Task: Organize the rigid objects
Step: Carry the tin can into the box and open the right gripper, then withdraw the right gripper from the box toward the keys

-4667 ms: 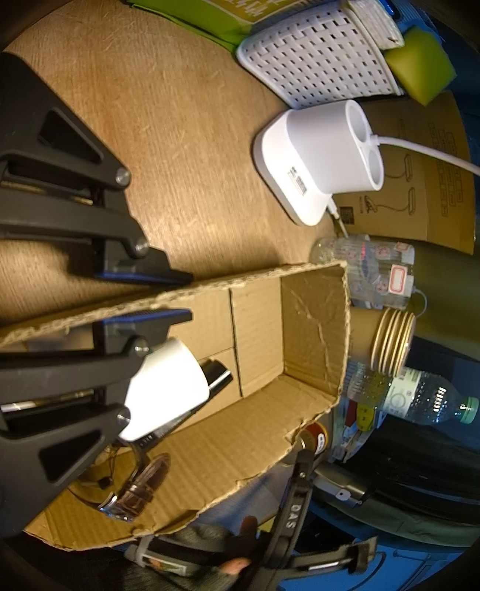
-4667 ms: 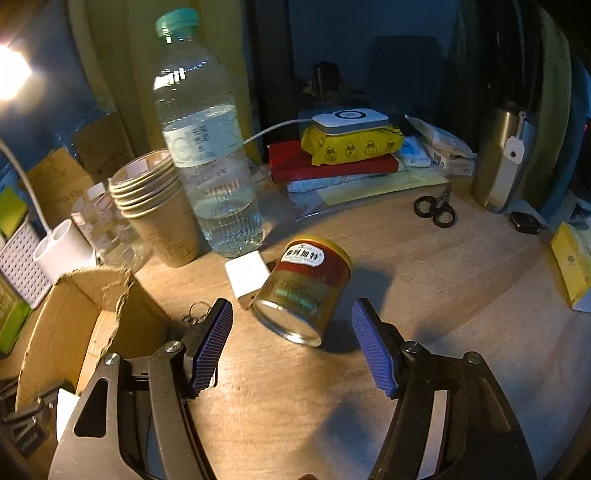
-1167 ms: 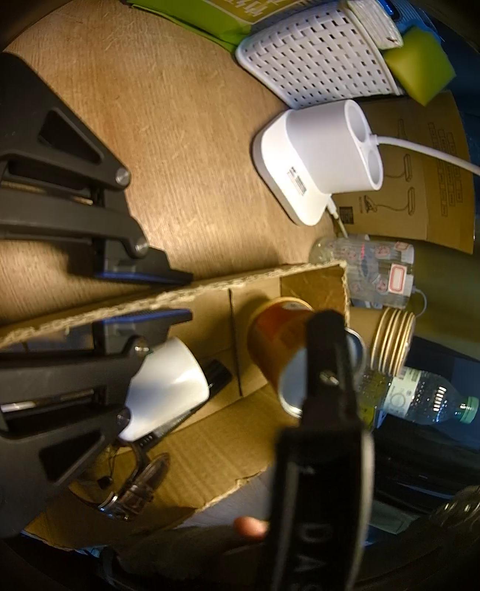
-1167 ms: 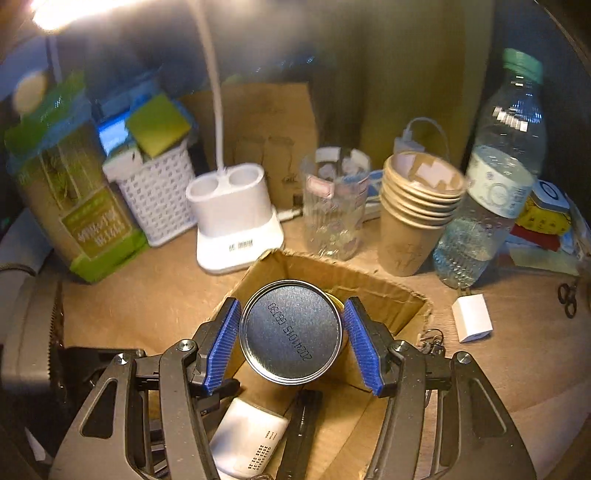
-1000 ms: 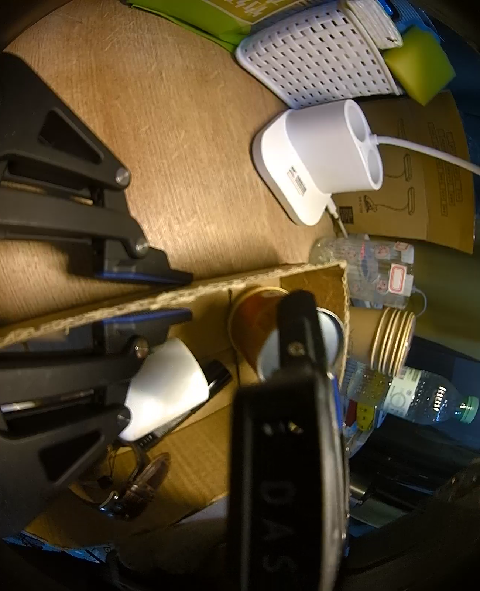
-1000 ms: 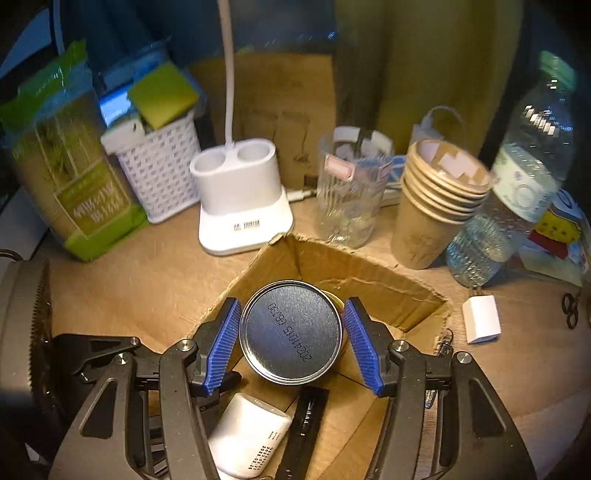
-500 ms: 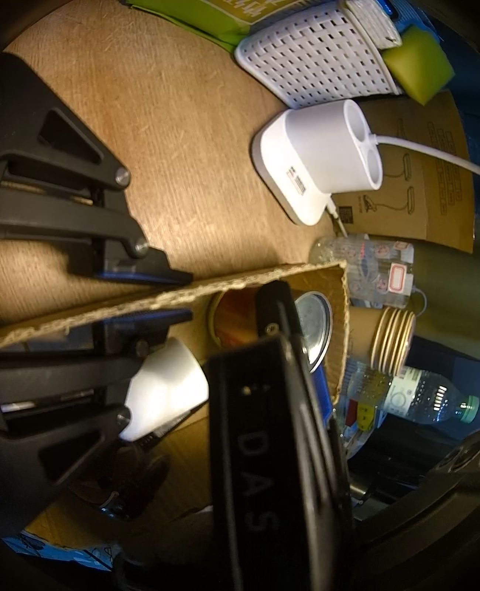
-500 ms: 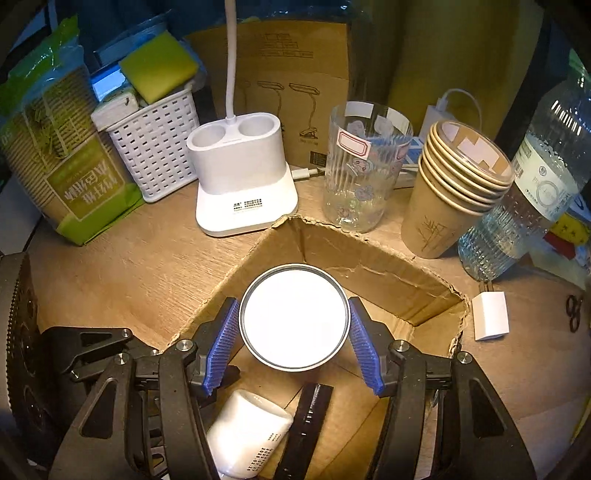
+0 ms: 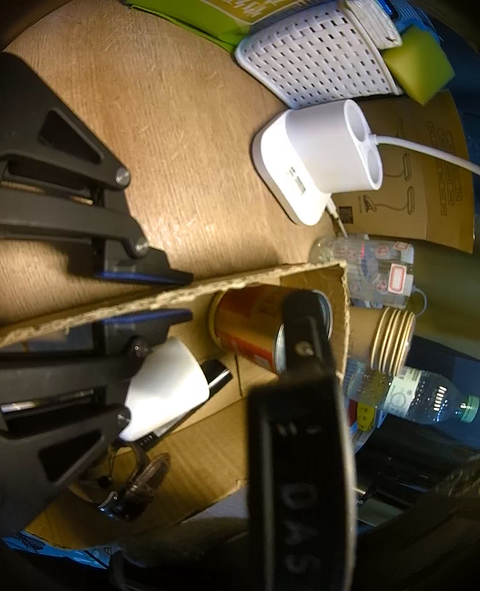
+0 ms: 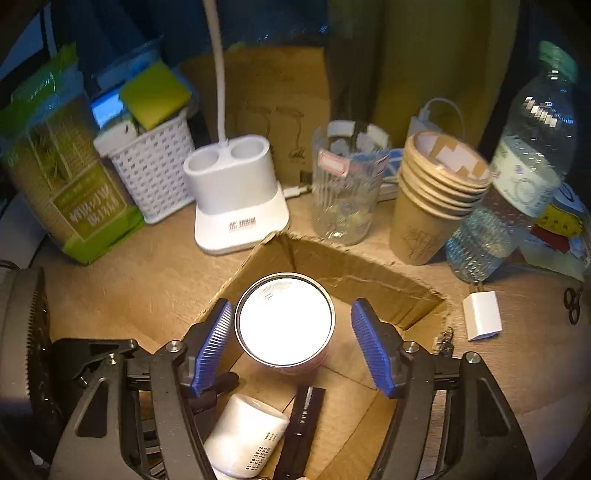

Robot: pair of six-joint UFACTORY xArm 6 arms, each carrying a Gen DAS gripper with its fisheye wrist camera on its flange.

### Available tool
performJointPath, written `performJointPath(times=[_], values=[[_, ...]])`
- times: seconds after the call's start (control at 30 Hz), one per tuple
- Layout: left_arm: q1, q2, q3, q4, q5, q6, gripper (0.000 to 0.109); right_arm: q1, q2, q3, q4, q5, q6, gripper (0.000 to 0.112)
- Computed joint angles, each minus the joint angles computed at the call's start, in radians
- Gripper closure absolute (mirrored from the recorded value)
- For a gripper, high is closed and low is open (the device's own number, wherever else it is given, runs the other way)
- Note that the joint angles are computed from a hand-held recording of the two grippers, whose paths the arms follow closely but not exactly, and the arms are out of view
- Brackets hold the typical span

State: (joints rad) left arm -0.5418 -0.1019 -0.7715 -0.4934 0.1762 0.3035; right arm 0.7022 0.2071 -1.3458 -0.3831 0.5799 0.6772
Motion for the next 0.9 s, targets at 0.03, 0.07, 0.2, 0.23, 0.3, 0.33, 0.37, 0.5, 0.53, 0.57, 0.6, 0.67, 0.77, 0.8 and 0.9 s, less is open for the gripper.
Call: performJointPath(times=[0.03,0.07,0.2,0.23,0.3,0.33,0.37,0.5,0.53,0.57,0.6,0.67,0.77,0.8,0.9], values=[[0.0,-0.001,0.0,0.0,0.0,0.0,0.095,0.0,-0.009,0.008,-0.022,-0.004,0.022,0.041],[0.0,-0.001,0.0,0.0,0.0,0.0,0.095,-0.001,-0.02,0.019,-0.054,-0.009,0.052,0.041],[0.0,0.0,0.0,-0.001,0.0,0.001,0.095,-0.003,-0.081,0.069,-0.191,-0.028,0.193,0.041],[0.0,-0.001,0.001,0.0,0.0,0.0,0.095,-0.004,-0.097,0.081,-0.22,-0.03,0.22,0.041],[0.0,0.0,0.0,0.001,0.0,0.0,0.095,-0.002,-0.134,0.103,-0.289,-0.019,0.286,0.041],[0.0,0.0,0.0,0.001,0.0,-0.001,0.095,-0.001,-0.154,0.115,-0.33,-0.01,0.322,0.041],[0.0,0.0,0.0,0.001,0.0,-0.001,0.095,-0.001,-0.184,0.136,-0.375,0.0,0.363,0.041],[0.001,0.0,0.002,0.0,-0.002,0.002,0.095,0.0,-0.279,0.205,-0.488,0.028,0.48,0.041],[0.001,-0.002,0.003,-0.001,-0.002,0.003,0.095,0.0,-0.301,0.222,-0.513,0.037,0.505,0.041],[0.001,-0.002,0.003,-0.001,-0.002,0.003,0.095,-0.001,-0.323,0.239,-0.538,0.048,0.532,0.041],[0.001,-0.002,0.003,-0.001,-0.002,0.003,0.095,-0.003,-0.343,0.255,-0.553,0.054,0.55,0.041],[0.001,-0.002,0.003,-0.001,-0.001,0.003,0.095,-0.012,-0.379,0.293,-0.573,0.052,0.579,0.041],[0.001,-0.002,0.003,-0.001,-0.001,0.003,0.095,-0.033,-0.422,0.35,-0.587,0.045,0.61,0.041],[0.001,-0.002,0.003,-0.001,-0.002,0.002,0.095,-0.04,-0.43,0.365,-0.583,0.042,0.612,0.041],[0.001,-0.001,0.003,-0.001,-0.002,0.003,0.094,-0.059,-0.429,0.392,-0.575,0.033,0.615,0.041]])
